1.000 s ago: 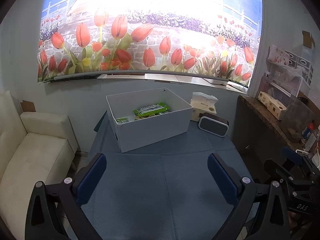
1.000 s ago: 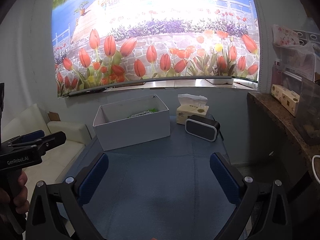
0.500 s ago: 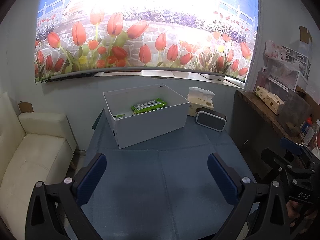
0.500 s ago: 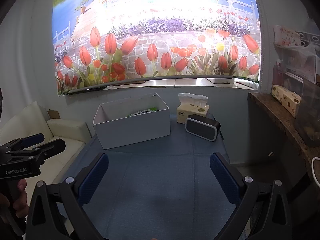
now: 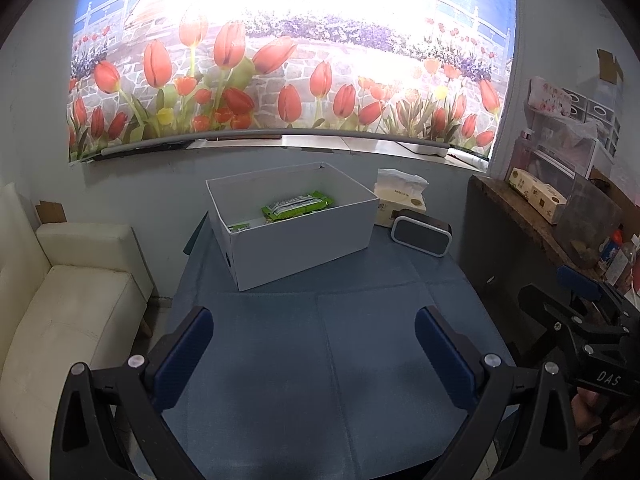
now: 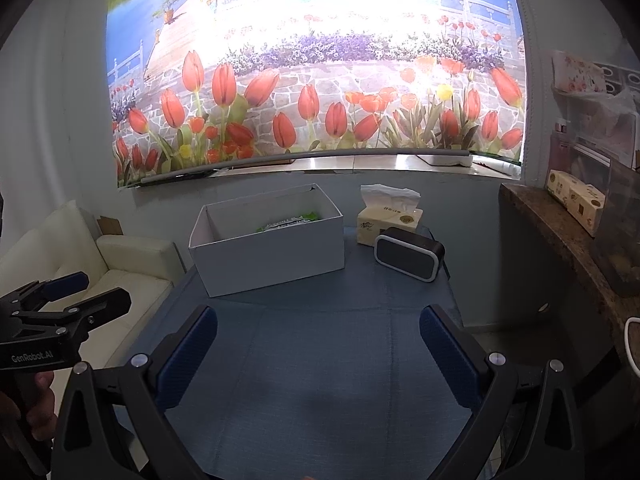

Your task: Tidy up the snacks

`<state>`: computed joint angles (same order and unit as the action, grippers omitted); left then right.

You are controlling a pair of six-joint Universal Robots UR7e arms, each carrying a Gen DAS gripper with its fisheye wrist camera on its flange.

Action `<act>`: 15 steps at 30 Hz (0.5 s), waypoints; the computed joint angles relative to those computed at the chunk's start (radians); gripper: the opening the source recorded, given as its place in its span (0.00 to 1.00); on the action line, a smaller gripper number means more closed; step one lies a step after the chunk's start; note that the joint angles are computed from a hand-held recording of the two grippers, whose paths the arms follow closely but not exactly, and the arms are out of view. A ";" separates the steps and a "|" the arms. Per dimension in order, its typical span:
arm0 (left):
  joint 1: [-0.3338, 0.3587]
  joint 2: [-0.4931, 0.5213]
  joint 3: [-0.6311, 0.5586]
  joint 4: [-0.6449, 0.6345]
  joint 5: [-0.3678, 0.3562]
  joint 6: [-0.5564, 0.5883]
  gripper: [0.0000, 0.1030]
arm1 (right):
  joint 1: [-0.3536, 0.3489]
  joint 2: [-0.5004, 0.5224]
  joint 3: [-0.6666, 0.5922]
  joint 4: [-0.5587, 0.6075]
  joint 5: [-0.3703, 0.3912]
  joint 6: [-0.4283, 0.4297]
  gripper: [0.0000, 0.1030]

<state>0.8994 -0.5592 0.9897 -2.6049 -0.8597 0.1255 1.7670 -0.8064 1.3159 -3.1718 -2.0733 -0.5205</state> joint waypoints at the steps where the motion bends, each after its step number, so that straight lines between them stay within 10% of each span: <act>1: 0.001 -0.001 0.001 0.000 0.002 -0.002 1.00 | 0.000 0.000 0.000 0.002 0.001 0.000 1.00; 15: -0.002 -0.004 0.007 -0.009 0.007 0.006 1.00 | -0.001 -0.003 0.002 0.012 0.011 0.006 1.00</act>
<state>0.8972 -0.5635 0.9971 -2.6144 -0.8528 0.1317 1.7663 -0.8093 1.3177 -3.1603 -2.0621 -0.5148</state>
